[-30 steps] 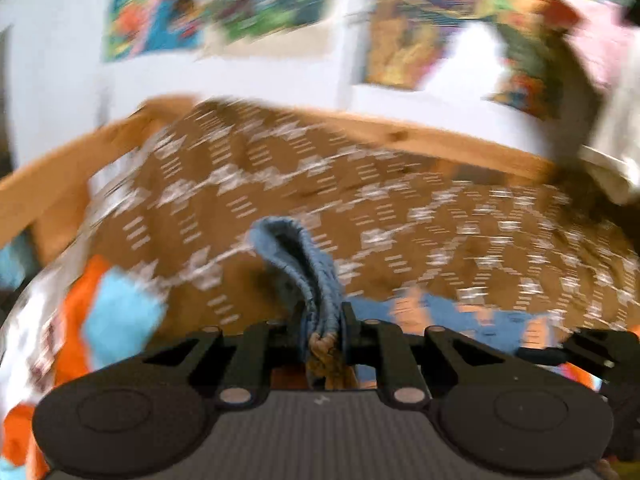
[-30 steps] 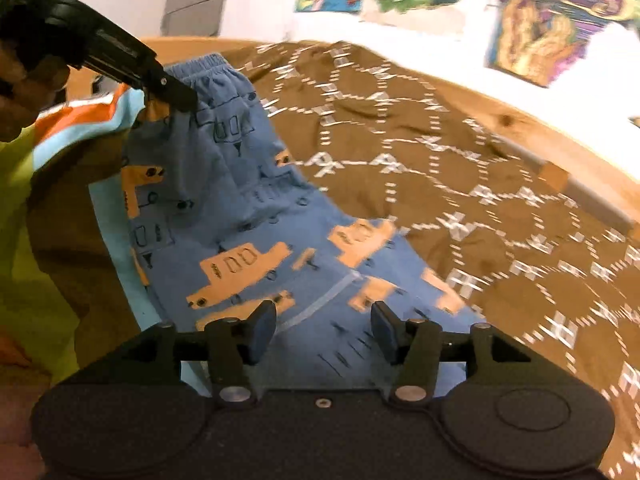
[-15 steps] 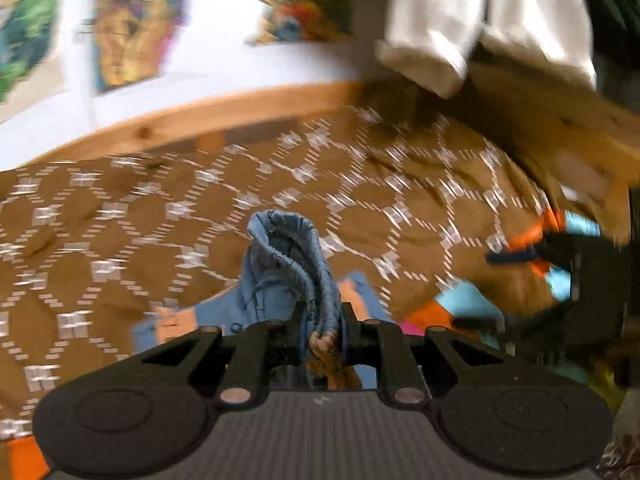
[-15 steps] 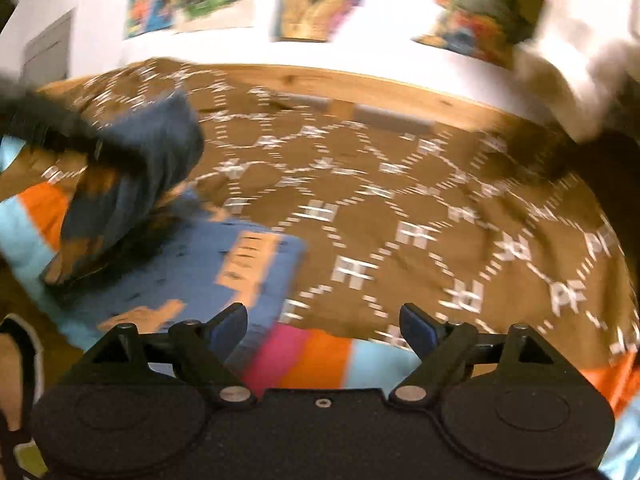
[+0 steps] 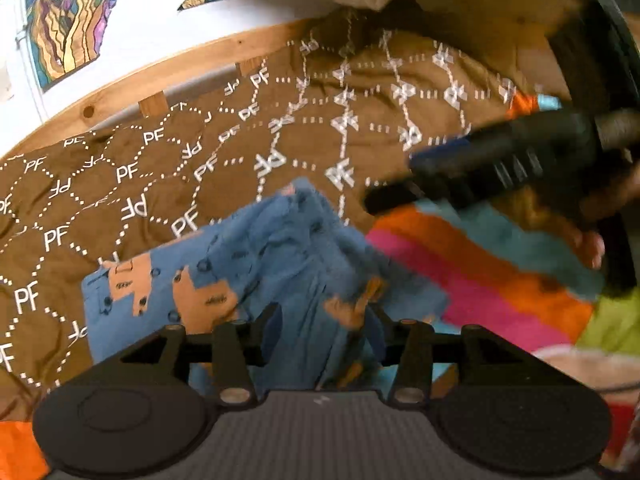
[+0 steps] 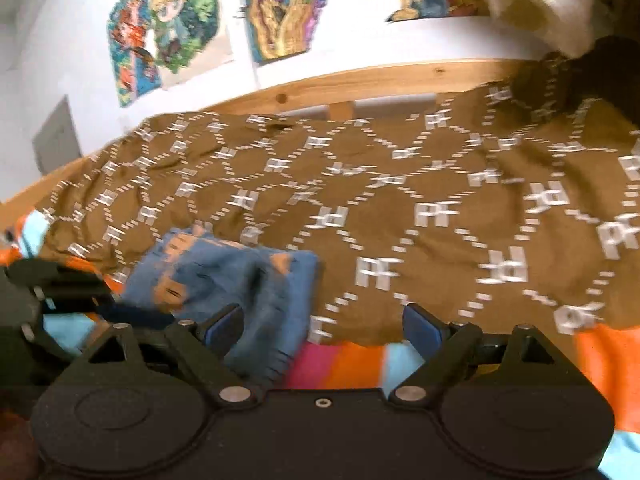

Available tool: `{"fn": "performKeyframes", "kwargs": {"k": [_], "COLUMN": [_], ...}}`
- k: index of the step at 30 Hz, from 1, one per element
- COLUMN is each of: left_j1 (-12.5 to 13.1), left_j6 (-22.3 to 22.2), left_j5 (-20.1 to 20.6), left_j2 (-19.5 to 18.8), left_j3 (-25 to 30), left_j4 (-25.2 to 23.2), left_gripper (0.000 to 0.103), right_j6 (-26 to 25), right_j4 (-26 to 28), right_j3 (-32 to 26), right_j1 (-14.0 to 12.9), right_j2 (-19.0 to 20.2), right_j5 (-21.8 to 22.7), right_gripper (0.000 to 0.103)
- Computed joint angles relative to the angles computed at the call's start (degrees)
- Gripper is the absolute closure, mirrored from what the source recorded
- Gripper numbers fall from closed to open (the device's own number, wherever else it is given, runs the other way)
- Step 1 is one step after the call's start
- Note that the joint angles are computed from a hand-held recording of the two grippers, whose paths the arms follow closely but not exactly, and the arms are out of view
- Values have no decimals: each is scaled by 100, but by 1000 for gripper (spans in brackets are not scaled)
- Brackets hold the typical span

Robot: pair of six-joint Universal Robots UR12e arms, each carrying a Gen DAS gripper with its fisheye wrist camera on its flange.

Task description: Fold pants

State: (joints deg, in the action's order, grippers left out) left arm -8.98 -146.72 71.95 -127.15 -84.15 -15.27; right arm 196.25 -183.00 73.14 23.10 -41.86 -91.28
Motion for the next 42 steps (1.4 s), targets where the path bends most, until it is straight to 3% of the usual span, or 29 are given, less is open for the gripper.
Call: {"fn": "performKeyframes", "kwargs": {"k": [5, 7, 8, 9, 10, 11, 13, 15, 19, 21, 23, 24, 25, 27, 29, 31, 34, 37, 39, 42], "left_j1": [4, 8, 12, 11, 10, 14, 34, 47, 20, -26, -17, 3, 47, 169, 262, 304, 281, 233, 309, 332], "left_j6": [-36, 109, 180, 215, 228, 244, 205, 186, 312, 368, 237, 114, -39, -404, -805, -1338, -1666, -1446, -1553, -1802], "left_j5": [50, 5, -41, -56, -66, -101, -246, -380, -480, -311, -313, -371, -527, -901, -1001, -762, -160, 490, 220, 155], "left_j2": [-48, -63, -58, -46, -37, -21, 22, 75, 56, -4, -55, -48, -27, 2, -16, -119, -375, -746, -842, -781], "left_j3": [67, 93, 97, 72, 39, 6, -35, -89, -57, 26, 89, 122, 163, 189, 223, 355, 810, 1322, 1462, 1459], "left_j4": [-36, -93, -142, -122, -32, 31, 68, 166, 97, -171, -341, -426, -560, -543, -235, 137, -130, -480, -537, -593], "left_gripper": [57, 86, 94, 96, 98, 98, 99, 99, 98, 94, 87, 79, 63, 58, 58, 58, 58, 67, 67, 65], "right_j6": [472, 442, 431, 420, 409, 420, 555, 634, 545, 578, 569, 541, 498, 274, -22, -288, -639, -1275, -1347, -988], "right_j4": [55, 217, 256, 309, 376, 380, 264, 182, 315, 581, 855, 882, 850, 693, 551, 365, 447, 1181, 1382, 1181], "right_j3": [-578, -742, -767, -794, -822, -816, -758, -688, -547, -564, -555, -510, -451, -338, -302, -328, -499, -714, -635, -375], "right_j1": [-27, 6, 11, 16, 15, 20, -8, -31, -34, -45, -29, -20, -9, 35, 101, 162, 225, 375, 394, 335], "right_j2": [353, 435, 452, 467, 479, 479, 458, 406, 230, 222, 233, 221, 195, 127, 97, 114, 194, 276, 257, 122], "right_j5": [518, 486, 492, 527, 554, 539, 661, 731, 626, 591, 416, 328, 245, -51, -420, -589, -492, -949, -998, -721], "right_gripper": [28, 38, 48, 55, 73, 81, 92, 93, 92, 82, 66, 63, 55, 48, 39, 35, 30, 29, 28, 28]}}
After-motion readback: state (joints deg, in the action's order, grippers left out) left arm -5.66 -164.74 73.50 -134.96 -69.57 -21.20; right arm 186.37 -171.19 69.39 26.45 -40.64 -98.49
